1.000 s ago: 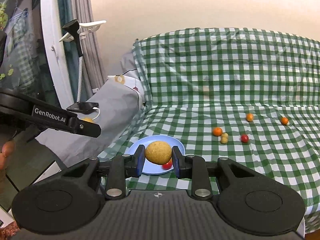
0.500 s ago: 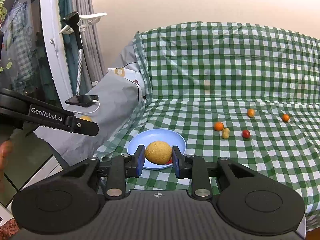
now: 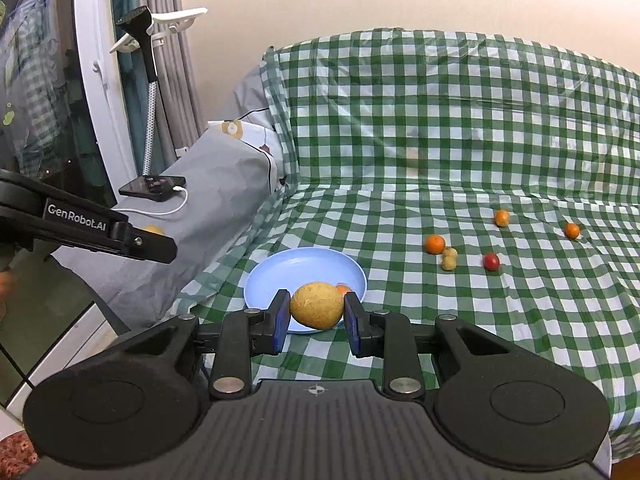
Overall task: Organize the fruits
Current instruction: 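Carry the yellow fruit with the right tool while the left tool carries its fruit to the plate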
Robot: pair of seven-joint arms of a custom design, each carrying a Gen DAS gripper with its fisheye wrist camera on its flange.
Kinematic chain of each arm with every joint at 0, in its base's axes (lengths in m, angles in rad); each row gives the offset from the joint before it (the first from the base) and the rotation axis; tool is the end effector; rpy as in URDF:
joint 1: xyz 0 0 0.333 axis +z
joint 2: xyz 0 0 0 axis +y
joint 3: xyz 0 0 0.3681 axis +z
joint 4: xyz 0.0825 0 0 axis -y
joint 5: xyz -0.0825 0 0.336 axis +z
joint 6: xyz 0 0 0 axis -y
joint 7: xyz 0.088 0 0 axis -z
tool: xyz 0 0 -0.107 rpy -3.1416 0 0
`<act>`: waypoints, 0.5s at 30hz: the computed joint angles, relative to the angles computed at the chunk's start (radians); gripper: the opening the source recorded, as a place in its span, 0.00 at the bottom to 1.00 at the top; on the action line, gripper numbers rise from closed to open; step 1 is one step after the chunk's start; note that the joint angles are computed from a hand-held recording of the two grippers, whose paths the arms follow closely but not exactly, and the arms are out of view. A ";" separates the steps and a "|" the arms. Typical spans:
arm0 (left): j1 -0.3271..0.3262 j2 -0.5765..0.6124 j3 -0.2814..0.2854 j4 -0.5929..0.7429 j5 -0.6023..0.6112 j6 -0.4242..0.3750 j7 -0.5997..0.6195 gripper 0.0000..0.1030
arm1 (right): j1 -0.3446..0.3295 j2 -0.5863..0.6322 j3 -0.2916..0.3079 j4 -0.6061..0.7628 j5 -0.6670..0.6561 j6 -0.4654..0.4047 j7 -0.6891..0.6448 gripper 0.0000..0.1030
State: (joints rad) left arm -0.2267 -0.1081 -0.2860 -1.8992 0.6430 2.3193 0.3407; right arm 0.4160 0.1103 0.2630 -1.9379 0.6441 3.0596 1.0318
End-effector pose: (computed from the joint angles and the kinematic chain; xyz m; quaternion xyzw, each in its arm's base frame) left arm 0.4543 -0.2538 0.6684 -0.7680 0.5148 -0.2675 0.2714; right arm 0.4928 0.3253 0.6132 -0.7659 0.4111 -0.1585 0.4682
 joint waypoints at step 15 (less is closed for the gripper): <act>0.038 0.093 0.063 0.040 -0.065 0.035 0.098 0.30 | 0.018 0.175 -0.054 0.201 -0.298 -0.112 0.232 0.29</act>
